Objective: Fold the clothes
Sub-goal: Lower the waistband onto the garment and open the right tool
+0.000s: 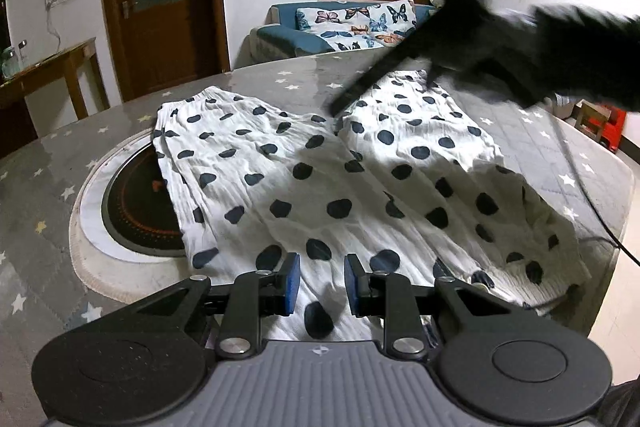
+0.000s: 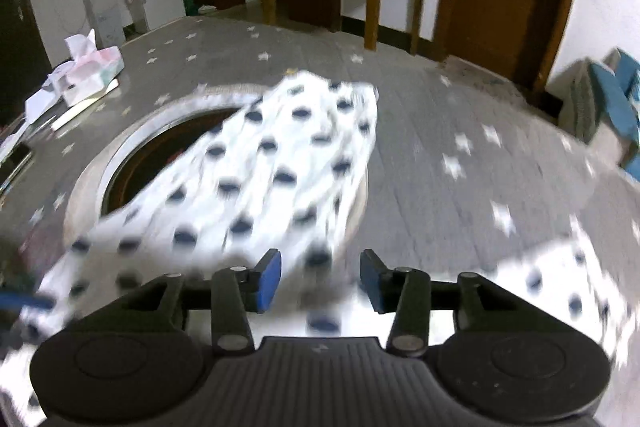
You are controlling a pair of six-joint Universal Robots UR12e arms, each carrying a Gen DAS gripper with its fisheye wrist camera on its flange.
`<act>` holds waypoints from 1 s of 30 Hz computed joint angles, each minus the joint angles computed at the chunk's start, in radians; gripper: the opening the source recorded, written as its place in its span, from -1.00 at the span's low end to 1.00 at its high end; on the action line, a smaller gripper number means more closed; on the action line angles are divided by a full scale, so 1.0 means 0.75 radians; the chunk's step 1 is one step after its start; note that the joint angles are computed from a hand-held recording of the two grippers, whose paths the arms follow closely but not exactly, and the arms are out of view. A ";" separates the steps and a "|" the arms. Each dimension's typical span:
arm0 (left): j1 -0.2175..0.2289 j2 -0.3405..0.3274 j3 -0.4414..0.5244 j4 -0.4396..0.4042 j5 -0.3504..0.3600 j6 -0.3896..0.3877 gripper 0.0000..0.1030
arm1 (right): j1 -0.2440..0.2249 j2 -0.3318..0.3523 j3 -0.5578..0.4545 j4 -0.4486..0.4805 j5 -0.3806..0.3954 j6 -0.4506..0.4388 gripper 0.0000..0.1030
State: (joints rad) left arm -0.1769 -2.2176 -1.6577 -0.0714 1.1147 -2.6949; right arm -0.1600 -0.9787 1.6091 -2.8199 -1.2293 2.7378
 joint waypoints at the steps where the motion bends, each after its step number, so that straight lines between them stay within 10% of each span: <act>1: 0.000 0.001 -0.003 -0.004 0.005 0.005 -0.49 | -0.011 -0.022 0.042 -0.021 0.002 0.008 -0.13; 16: 0.000 0.022 -0.045 -0.034 0.077 0.100 -0.49 | -0.102 -0.252 0.489 -0.226 -0.014 -0.030 -0.03; 30: -0.006 0.036 -0.059 -0.034 0.149 0.149 -0.48 | -0.083 -0.286 0.549 -0.273 0.077 -0.133 -0.02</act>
